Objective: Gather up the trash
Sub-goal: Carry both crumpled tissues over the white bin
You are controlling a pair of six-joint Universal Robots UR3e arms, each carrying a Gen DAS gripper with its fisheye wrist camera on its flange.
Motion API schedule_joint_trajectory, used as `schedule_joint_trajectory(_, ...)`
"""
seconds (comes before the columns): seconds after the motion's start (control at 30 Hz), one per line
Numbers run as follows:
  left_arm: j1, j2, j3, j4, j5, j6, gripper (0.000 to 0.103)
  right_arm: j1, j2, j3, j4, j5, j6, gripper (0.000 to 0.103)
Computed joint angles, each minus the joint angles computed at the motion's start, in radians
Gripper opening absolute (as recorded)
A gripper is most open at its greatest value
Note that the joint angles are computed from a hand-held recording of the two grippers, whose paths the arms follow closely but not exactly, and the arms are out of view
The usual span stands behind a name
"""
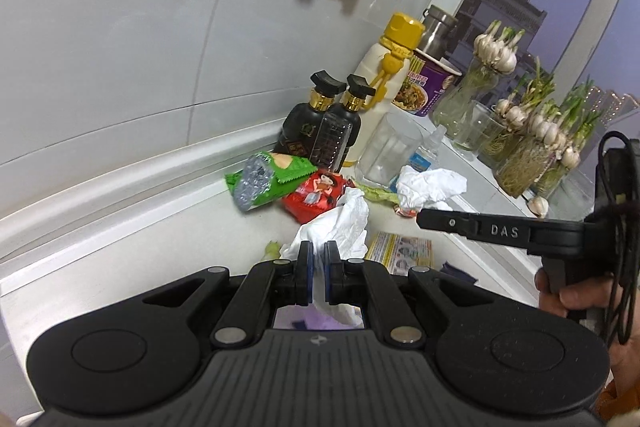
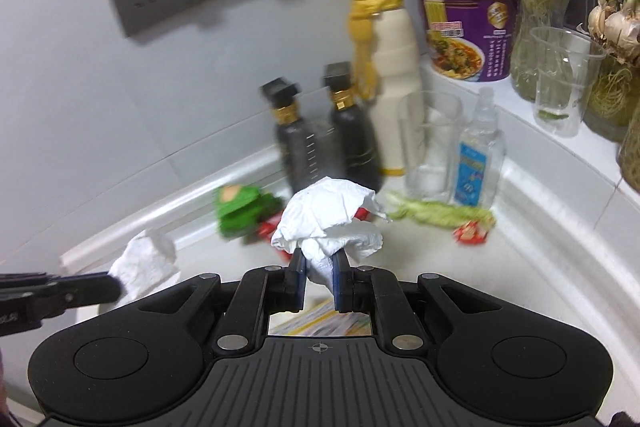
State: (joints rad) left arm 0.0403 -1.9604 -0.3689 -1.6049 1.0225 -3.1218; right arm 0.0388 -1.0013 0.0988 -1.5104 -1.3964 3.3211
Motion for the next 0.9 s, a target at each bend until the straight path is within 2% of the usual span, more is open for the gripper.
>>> schedule_joint_trajectory(0.17, 0.081, 0.183, -0.245, 0.016, -0.059, 0.059, 0.004, 0.099, -0.052, 0.041, 0.011, -0.070, 0.061, 0.011)
schedule_joint_trajectory(0.3, 0.151, 0.289, -0.368, -0.025, -0.108, 0.115, 0.004, 0.183, -0.123, 0.167, -0.043, -0.117, 0.111, 0.011)
schedule_joint_trajectory(0.43, 0.227, 0.385, -0.475, -0.065, -0.155, 0.176, 0.004, 0.262, -0.229, 0.400, -0.163, -0.157, 0.198, 0.011)
schedule_joint_trajectory(0.53, 0.290, 0.458, -0.550, -0.101, -0.190, 0.223, 0.004, 0.318, -0.246, 0.451, -0.184, -0.181, 0.252, 0.011)
schedule_joint_trajectory(0.63, 0.372, 0.536, -0.616, -0.175, -0.232, 0.291, 0.004, 0.375, -0.224, 0.424, -0.166, -0.195, 0.286, 0.011)
schedule_joint_trajectory(0.9, 0.635, 0.672, -0.672, -0.476, -0.306, 0.516, 0.004, 0.491, -0.098, 0.231, -0.084, -0.188, 0.326, 0.011)
